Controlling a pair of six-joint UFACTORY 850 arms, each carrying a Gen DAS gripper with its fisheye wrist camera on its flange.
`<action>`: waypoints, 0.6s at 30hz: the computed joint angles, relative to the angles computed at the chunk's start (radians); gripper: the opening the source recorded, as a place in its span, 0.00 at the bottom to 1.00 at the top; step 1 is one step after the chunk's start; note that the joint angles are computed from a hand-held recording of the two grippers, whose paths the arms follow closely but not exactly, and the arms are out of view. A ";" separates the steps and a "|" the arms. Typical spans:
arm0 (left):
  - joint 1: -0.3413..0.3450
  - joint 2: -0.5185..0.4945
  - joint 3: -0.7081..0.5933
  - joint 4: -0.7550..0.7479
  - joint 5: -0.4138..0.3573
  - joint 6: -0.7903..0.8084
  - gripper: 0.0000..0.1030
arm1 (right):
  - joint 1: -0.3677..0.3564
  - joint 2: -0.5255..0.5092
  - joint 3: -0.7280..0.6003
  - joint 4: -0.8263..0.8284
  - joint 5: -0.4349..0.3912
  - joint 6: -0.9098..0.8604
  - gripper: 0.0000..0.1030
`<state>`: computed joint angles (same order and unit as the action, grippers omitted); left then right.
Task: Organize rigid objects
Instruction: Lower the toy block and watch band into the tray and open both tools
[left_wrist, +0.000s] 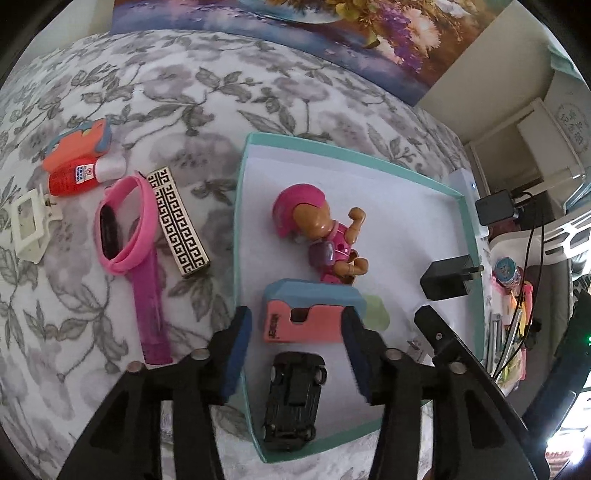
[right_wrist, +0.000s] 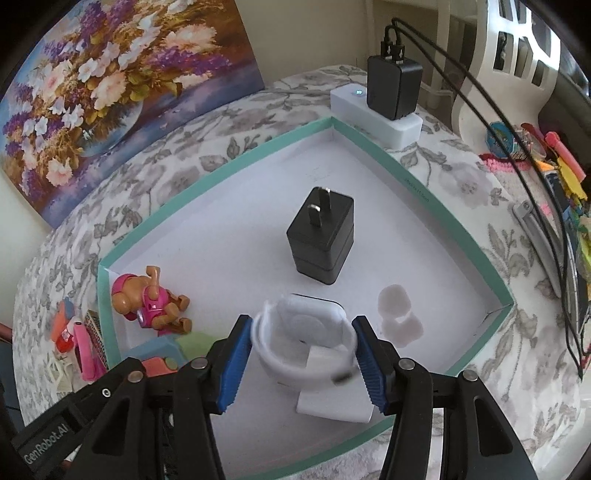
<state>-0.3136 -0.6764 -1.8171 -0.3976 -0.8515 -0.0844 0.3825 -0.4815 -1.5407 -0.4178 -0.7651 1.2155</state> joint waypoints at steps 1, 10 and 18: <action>0.002 0.001 -0.002 -0.004 -0.005 0.001 0.52 | 0.001 0.001 -0.002 -0.005 -0.003 0.003 0.57; 0.003 0.028 -0.009 0.049 0.018 -0.025 0.68 | 0.017 0.001 -0.021 -0.050 -0.026 0.021 0.62; 0.039 0.039 0.002 0.178 0.027 -0.190 0.71 | 0.033 -0.012 -0.049 -0.062 -0.037 0.001 0.63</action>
<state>-0.2751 -0.6377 -1.8152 -0.2194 -0.8250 -0.2743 0.4159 -0.4937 -1.5896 -0.4801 -0.8025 1.2161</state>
